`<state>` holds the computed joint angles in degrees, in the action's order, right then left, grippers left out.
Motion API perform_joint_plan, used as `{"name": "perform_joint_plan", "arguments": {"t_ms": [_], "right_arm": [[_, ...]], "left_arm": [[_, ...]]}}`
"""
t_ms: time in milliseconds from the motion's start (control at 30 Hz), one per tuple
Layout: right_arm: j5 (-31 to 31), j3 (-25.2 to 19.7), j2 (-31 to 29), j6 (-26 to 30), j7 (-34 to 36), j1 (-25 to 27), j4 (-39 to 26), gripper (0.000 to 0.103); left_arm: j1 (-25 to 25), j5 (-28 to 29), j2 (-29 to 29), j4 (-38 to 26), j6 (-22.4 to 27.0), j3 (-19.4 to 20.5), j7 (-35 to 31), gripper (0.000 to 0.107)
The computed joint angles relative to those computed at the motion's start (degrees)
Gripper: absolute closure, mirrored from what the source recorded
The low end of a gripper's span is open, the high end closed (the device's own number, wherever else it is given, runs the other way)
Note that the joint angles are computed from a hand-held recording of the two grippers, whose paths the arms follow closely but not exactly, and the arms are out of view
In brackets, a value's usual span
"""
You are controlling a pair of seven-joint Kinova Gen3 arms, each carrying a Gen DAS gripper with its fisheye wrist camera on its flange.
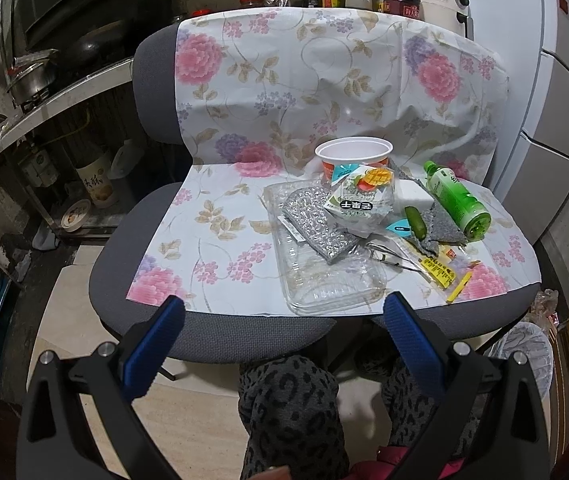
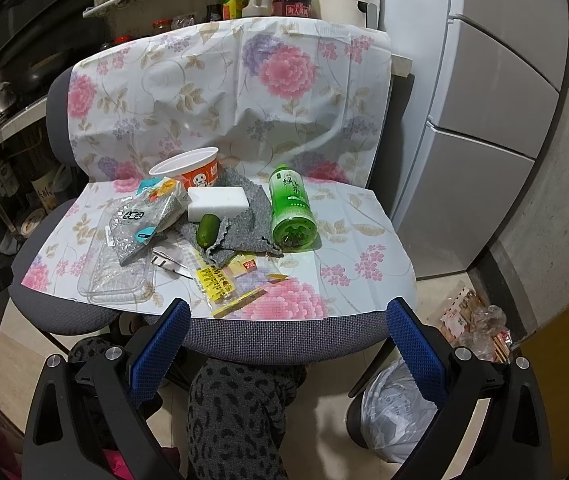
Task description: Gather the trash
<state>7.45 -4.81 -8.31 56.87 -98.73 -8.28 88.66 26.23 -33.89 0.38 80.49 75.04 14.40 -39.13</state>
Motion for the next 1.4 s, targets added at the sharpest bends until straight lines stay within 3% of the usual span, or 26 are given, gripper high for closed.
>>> {"name": "perform_joint_plan", "arguments": {"t_ms": [100, 300, 467, 567, 633, 733, 800, 900, 1033, 1233, 1333, 1367, 1400], "right_arm": [[-1.5, 2.9, -0.1, -1.4, 1.3, -2.4, 1.0, 0.006], [-10.3, 4.5, 1.1, -9.9, 11.1, 0.4, 4.9, 0.006], [-15.4, -1.2, 2.9, -18.0, 16.7, 8.9, 7.0, 0.006], [-22.4, 3.9, 6.0, -17.3, 22.5, 6.0, 5.2, 0.006], [-25.8, 7.3, 8.5, -13.6, 25.4, 4.2, 2.7, 0.006], [-23.9, 6.1, 10.2, -13.6, 24.4, 4.8, 2.2, 0.006], [-19.2, 6.5, 10.5, -15.0, 22.0, 2.8, 2.6, 0.006], [-17.7, 4.1, 11.5, -15.3, 21.6, 5.0, 2.4, 0.006], [-20.6, 4.6, 13.0, -14.8, 23.4, 6.5, 1.4, 0.006], [-24.0, 4.6, 14.7, -14.0, 24.7, 8.9, 0.3, 0.006], [-23.8, 4.5, 14.8, -13.9, 24.3, 9.0, 0.1, 0.006], [-23.6, 4.4, 14.7, -13.8, 24.1, 9.0, 0.0, 0.006], [-23.3, 4.4, 14.5, -13.8, 23.9, 8.9, 0.0, 0.006]], "left_arm": [[-0.1, -0.7, 1.1, 0.1, 0.4, -0.3, 0.4, 0.011], [-1.9, 3.4, 3.0, 2.4, -3.8, -3.0, -2.1, 0.011], [-2.7, 3.4, 4.2, 5.5, -10.1, -4.0, -3.7, 0.011], [-0.4, 1.5, 7.2, 4.0, -10.3, -5.5, -3.9, 0.011], [-2.3, 4.6, 7.5, 3.8, -13.8, -4.9, -6.1, 0.011], [-3.2, 8.3, 9.0, 2.5, -17.9, -4.5, -11.5, 0.011], [0.5, 6.3, 11.7, 0.2, -17.4, -6.4, -13.6, 0.011], [3.7, 1.7, 16.5, -3.4, -15.1, -7.1, -13.5, 0.013], [6.3, -0.8, 20.4, -5.7, -15.0, -10.0, -14.2, 0.026], [8.0, -4.0, 22.2, -6.5, -18.6, -12.4, -16.6, 0.053], [6.9, -2.6, 21.2, -6.1, -22.1, -12.3, -18.8, 0.074], [5.3, -0.9, 20.6, -5.7, -23.8, -11.5, -20.2, 0.09], [4.7, 0.3, 19.7, -5.0, -25.2, -11.7, -20.8, 0.097]]}}
